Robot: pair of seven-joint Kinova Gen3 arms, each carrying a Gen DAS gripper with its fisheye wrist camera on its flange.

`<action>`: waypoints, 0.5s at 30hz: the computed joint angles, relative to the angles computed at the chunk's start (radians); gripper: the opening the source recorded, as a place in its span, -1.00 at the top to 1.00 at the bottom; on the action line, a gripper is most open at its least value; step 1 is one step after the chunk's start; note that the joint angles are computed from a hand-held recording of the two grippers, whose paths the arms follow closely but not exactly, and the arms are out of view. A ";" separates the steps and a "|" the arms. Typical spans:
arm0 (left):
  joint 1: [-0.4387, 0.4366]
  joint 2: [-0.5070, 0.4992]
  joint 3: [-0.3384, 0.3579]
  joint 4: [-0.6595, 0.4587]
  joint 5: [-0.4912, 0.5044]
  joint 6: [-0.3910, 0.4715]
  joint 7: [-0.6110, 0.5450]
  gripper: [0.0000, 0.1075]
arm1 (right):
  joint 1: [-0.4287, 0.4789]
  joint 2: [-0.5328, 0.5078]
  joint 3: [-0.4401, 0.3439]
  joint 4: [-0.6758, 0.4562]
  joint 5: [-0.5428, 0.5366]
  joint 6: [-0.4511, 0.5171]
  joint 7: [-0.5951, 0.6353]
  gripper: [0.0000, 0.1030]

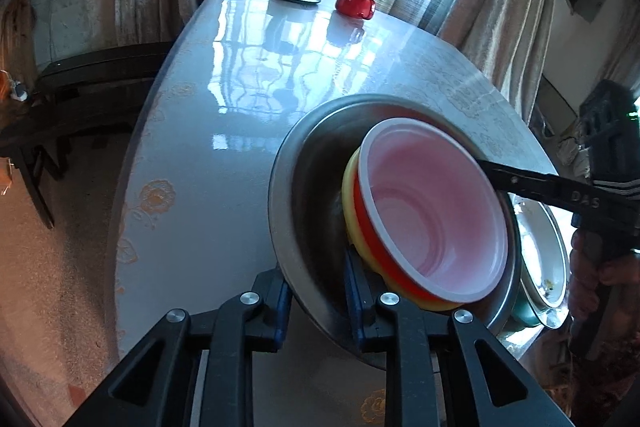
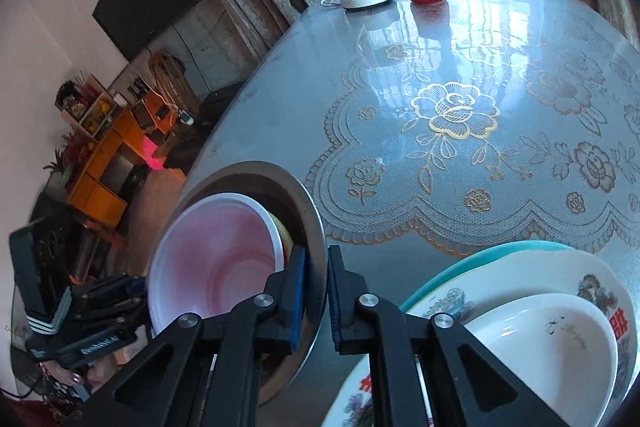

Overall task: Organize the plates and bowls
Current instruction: 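Lift the nested steel bowl with both tools over the plate stack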

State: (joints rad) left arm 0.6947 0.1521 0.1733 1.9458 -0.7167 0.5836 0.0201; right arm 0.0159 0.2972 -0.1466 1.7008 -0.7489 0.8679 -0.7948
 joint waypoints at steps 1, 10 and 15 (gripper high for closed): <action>0.004 -0.003 -0.002 0.003 -0.009 0.000 0.012 0.58 | 0.008 -0.006 -0.004 0.012 -0.017 -0.005 0.013 0.80; 0.021 -0.015 0.014 -0.018 -0.109 0.040 0.094 0.60 | 0.031 -0.067 0.013 0.067 -0.120 -0.017 0.070 0.79; 0.016 -0.015 0.025 -0.038 -0.132 0.036 0.084 0.60 | 0.053 -0.099 0.037 0.100 -0.193 -0.010 0.115 0.79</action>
State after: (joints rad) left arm 0.7105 0.1375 0.1979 1.9077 -0.8491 0.6194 0.1040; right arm 0.0687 0.1980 -0.1093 1.8013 -0.9423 0.8577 -0.6796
